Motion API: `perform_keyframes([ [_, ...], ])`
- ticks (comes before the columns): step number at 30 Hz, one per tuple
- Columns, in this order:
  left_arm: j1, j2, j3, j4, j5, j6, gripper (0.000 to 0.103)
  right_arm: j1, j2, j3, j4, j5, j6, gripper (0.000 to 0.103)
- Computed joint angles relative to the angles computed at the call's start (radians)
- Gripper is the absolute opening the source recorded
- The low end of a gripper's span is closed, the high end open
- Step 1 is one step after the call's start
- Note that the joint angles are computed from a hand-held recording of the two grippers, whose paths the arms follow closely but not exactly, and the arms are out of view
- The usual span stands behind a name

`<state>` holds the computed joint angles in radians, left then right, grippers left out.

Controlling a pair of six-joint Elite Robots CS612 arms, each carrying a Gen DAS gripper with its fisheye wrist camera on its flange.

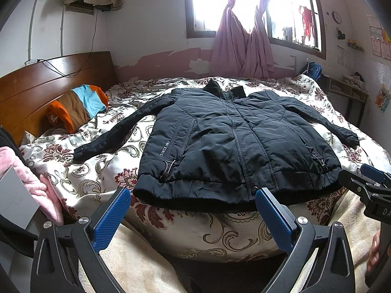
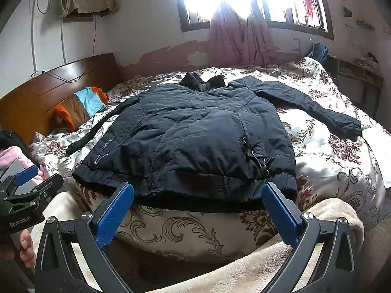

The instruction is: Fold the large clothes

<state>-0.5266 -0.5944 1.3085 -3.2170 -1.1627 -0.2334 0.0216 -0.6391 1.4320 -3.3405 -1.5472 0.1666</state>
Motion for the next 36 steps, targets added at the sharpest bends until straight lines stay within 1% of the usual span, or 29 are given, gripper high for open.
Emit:
perform_keyframes([
  [20,0.000,0.000,0.000,-0.001,0.001,0.001,0.103,-0.003,-0.001,0.001,0.002,0.005,0.002,0.102],
  [26,0.000,0.000,-0.001,0.010,0.002,0.003,0.103,-0.004,0.000,-0.005,0.026,0.008,0.011,0.102],
  [28,0.001,0.000,-0.005,0.028,0.001,0.000,0.103,-0.001,0.006,-0.015,0.045,0.006,0.014,0.102],
  [31,0.007,0.012,-0.030,0.076,-0.025,-0.016,0.103,-0.004,0.010,-0.025,0.072,0.000,0.019,0.102],
  [33,0.011,0.023,-0.059,0.120,-0.037,-0.025,0.103,-0.013,0.009,-0.037,0.102,-0.005,0.052,0.102],
  [36,0.013,0.039,-0.096,0.167,-0.045,-0.020,0.103,-0.034,0.016,-0.058,0.133,0.007,0.121,0.102],
])
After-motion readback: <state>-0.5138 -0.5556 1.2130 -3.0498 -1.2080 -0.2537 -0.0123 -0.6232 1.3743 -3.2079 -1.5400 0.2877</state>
